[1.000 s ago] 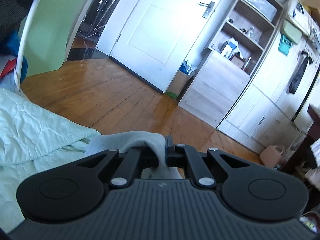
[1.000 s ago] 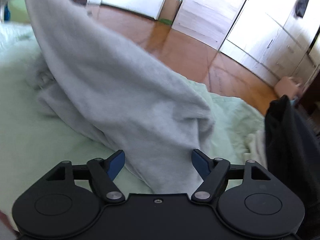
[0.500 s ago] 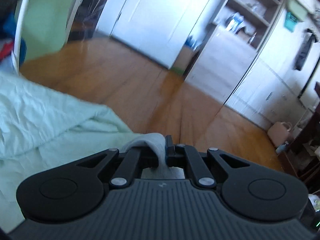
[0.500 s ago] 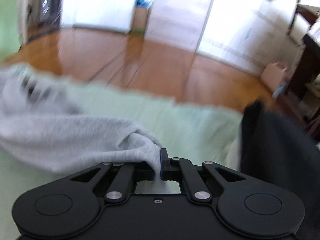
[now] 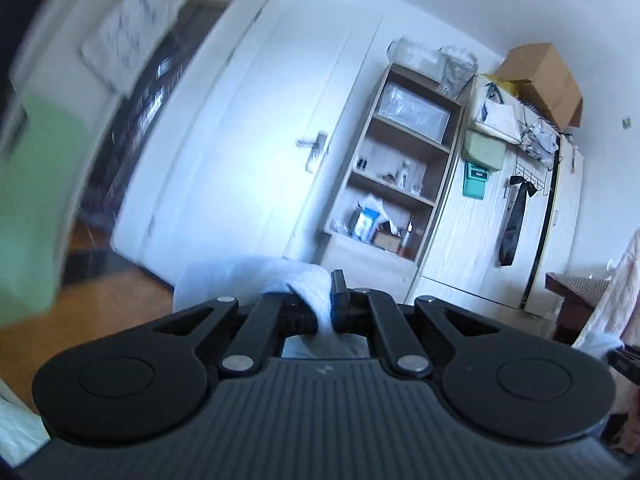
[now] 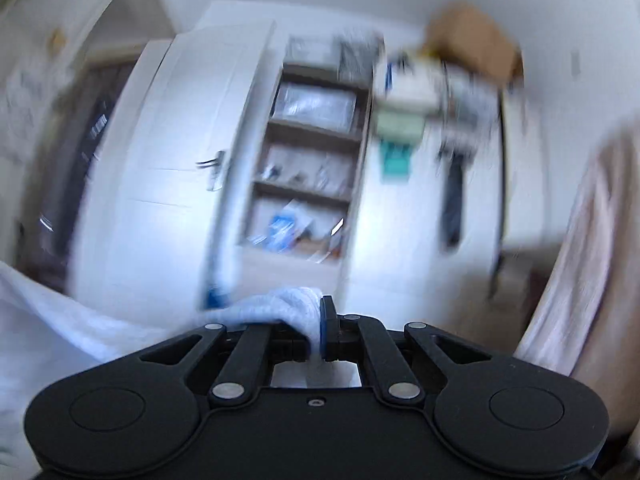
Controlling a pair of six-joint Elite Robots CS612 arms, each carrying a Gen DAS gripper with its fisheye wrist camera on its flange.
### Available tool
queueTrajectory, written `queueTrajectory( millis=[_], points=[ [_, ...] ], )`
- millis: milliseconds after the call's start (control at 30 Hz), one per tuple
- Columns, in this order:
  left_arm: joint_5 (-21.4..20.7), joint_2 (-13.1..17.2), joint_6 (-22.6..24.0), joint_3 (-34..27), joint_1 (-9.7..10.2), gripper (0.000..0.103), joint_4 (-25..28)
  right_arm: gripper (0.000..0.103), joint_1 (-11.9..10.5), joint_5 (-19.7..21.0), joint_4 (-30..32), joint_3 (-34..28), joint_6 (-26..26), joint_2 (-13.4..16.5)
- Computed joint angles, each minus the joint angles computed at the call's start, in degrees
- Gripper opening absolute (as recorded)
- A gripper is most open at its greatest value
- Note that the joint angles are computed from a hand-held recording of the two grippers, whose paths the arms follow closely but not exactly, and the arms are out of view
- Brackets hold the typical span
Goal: Fold clothes
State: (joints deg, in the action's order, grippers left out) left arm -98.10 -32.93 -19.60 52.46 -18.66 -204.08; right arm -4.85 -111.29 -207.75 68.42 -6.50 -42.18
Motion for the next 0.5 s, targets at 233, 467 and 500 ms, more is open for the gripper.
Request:
queueTrajectory(
  millis=[233, 467, 500],
  points=[
    [-2.12, -5.86, -0.58, 19.47, 0.68, 0.004, 19.84, 0.004, -3.19, 10.64, 27.56, 16.31, 18.35, -2.97],
    [0.18, -2.64, -11.42, 22.97, 0.33, 0.004, 28.09, 0.004, -3.87, 15.09, 50.79, 13.99, 22.81, 0.31],
    [0.35, -2.54, -13.56, 23.24, 0.37, 0.004, 26.28, 0.004, -3.63, 14.04, 48.78, 14.18, 21.25, 0.25]
  ],
)
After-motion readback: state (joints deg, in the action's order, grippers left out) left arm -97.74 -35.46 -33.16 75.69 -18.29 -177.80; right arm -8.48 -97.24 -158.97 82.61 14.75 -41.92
